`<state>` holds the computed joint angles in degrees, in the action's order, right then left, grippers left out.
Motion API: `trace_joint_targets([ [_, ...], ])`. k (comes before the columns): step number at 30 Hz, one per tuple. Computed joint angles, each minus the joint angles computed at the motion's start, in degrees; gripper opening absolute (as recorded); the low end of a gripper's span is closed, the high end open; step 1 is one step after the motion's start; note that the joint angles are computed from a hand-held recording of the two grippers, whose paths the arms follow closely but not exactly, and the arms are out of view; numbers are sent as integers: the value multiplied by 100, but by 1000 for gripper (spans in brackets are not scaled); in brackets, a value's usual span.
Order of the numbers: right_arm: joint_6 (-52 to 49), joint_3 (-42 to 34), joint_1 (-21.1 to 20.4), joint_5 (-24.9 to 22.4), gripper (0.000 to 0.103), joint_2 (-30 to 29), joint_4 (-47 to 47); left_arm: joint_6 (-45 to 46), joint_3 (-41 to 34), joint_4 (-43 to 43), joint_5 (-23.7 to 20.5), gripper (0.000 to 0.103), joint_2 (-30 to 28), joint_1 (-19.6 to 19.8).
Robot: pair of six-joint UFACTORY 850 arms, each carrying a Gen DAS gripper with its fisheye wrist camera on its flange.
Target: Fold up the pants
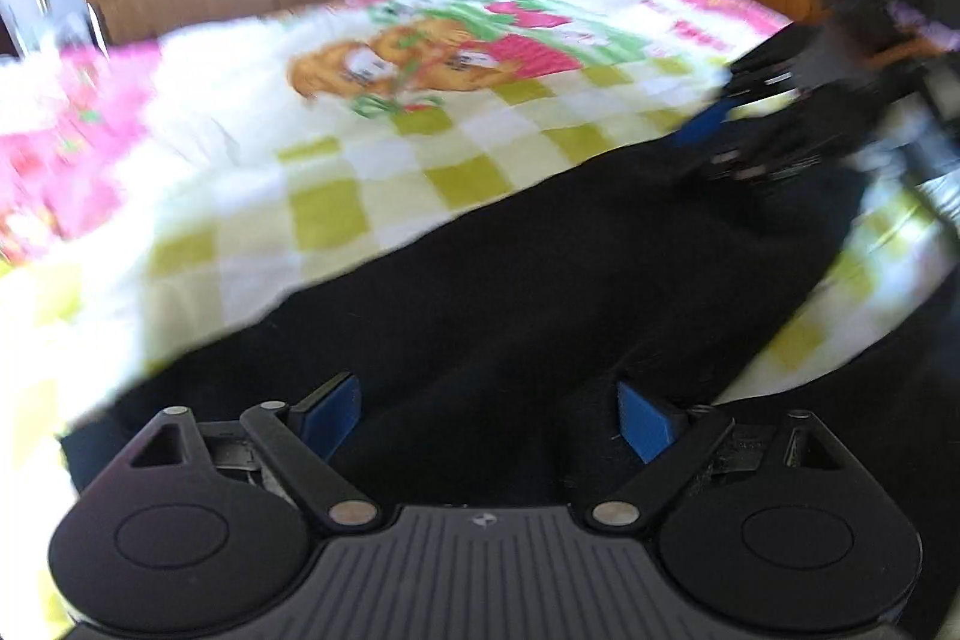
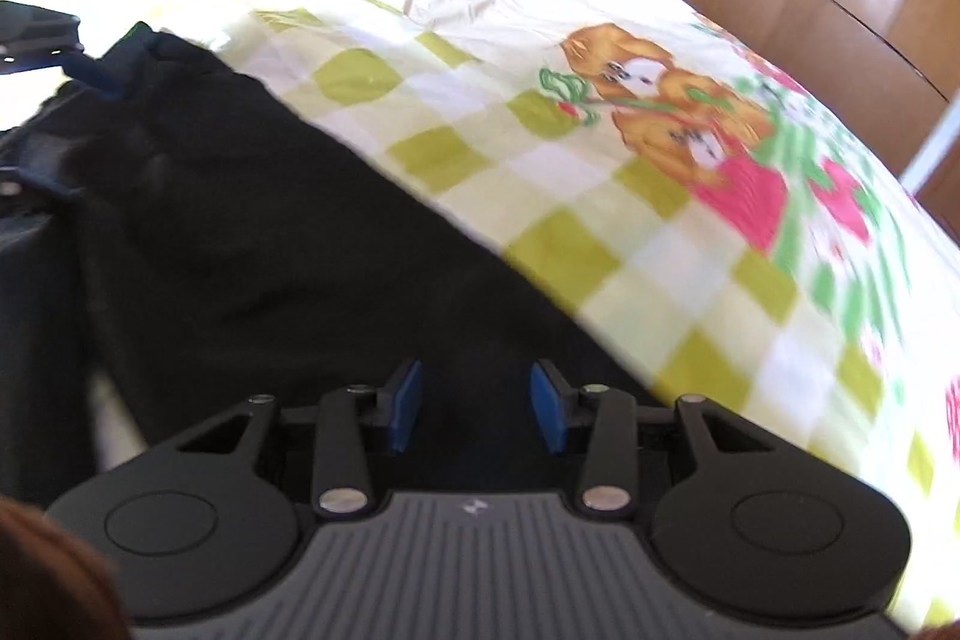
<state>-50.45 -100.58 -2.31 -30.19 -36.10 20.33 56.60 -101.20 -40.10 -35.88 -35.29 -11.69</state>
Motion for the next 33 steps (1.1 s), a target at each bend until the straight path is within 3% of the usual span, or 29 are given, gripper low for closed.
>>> trace_joint_targets([
  [4,316,-1121,41,-797,51,-690,-348,-276,-568,-193,-1246,101,-156,264],
  [5,426,-1224,61,-847,52,-755,-504,-265,-623,-289,-1360,101,-162,318],
  [8,746,-1608,145,-1043,53,-1026,-898,-560,-716,310,-607,101,-155,316],
  [10,801,-1961,186,-1268,54,-1270,-1110,-1171,-1105,998,-502,101,-441,394],
  [14,636,-2696,184,-1900,54,-1700,-1066,-2022,-1925,1996,-760,99,-1077,521],
  [18,494,-3381,172,-2485,55,-2073,-1065,-2336,-2413,2113,-919,98,-1482,627],
  [20,528,-3884,156,-2889,57,-2361,-1069,-2407,-2880,1999,-1357,98,-1815,661],
  [22,785,-4442,169,-3205,59,-2707,-1122,-2650,-2978,2434,-1552,97,-1926,607],
  [24,960,-4525,192,-3225,59,-2786,-1151,-2722,-2684,2922,-1303,92,-1803,471],
  [25,968,-4426,191,-3160,58,-2735,-1121,-2724,-2490,3045,-1140,84,-1694,431],
  [26,954,-4346,180,-3137,51,-2693,-1039,-2780,-2333,3170,-1001,77,-1600,401],
  [28,953,-4230,177,-3120,36,-2615,-950,-3073,-2099,3559,-716,43,-1444,338],
  [29,949,-4129,188,-3076,20,-2547,-935,-3198,-2029,3684,-621,38,-1387,332],
  [30,957,-4083,202,-3081,10,-2508,-931,-3305,-1939,3755,-520,26,-1316,333],
  [33,858,-3480,293,-2624,7,-2133,-1126,-3379,-1713,3836,-276,23,-1141,335],
])
